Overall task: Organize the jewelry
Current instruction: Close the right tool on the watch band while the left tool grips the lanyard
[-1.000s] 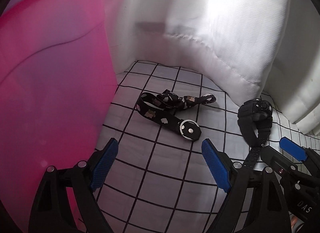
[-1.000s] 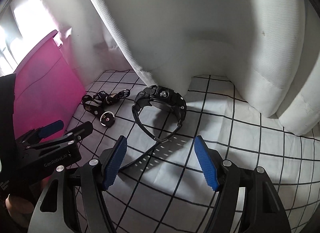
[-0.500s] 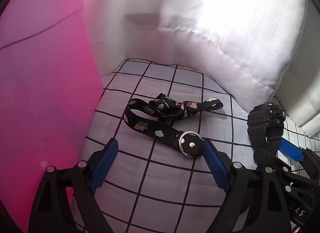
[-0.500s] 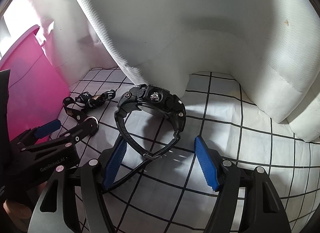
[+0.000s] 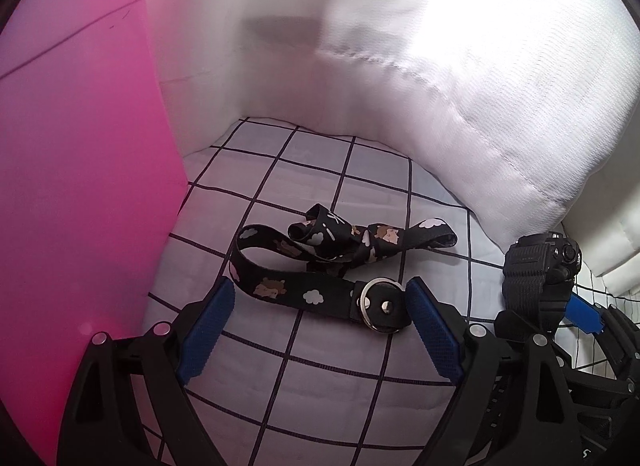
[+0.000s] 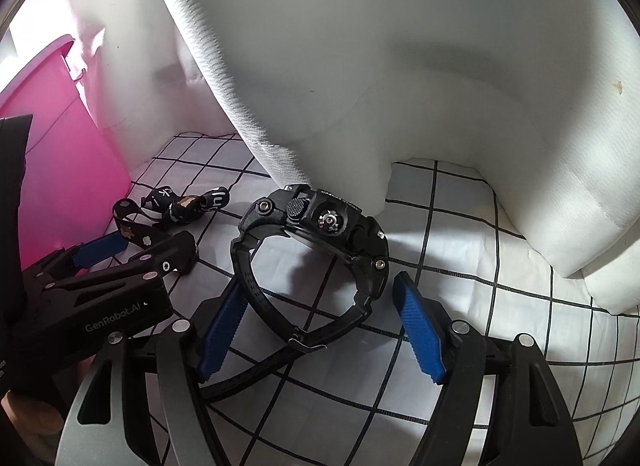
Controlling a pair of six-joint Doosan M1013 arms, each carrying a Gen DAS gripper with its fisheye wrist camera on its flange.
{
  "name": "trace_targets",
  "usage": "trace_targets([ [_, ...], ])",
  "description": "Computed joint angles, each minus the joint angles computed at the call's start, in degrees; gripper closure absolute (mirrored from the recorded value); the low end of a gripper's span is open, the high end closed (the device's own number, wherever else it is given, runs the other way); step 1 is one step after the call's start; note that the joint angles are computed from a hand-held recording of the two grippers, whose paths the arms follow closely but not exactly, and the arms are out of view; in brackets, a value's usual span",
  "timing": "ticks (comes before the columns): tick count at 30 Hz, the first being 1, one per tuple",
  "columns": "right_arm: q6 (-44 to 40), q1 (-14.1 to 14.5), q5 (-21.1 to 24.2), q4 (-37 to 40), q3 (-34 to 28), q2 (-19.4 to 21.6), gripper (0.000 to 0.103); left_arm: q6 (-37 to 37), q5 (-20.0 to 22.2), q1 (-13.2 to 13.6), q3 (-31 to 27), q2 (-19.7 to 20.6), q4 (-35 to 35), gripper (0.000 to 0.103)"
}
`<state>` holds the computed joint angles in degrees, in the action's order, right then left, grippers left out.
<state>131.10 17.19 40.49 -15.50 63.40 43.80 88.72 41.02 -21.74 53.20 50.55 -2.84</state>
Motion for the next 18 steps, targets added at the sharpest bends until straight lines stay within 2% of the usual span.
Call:
trace_targets([
  [8,-2.66,-0.97,-4.41,1.80,2.43,-1.05,0.030,-0.06,-0.96,-0.21,-1.12,0.97,2.41,0.005],
  [11,-2.41,-0.69,-2.69,0.51,1.17,-0.40,0.030,-0.41,-1.62,-0.30,-1.16,1.07,3.71,0.006],
  [15,-1.28,-0.64,-3.50,0.92,1.16,-0.23,0.032,-0.13,-1.44,-0.19,-1.31,1.11,3.53,0.007],
  [18,-0.47,-0.79,-4.84,1.44,2.35,-0.91,0.038,1.66,-2.68,-0.08,0.00,0.36,2.37,0.017],
])
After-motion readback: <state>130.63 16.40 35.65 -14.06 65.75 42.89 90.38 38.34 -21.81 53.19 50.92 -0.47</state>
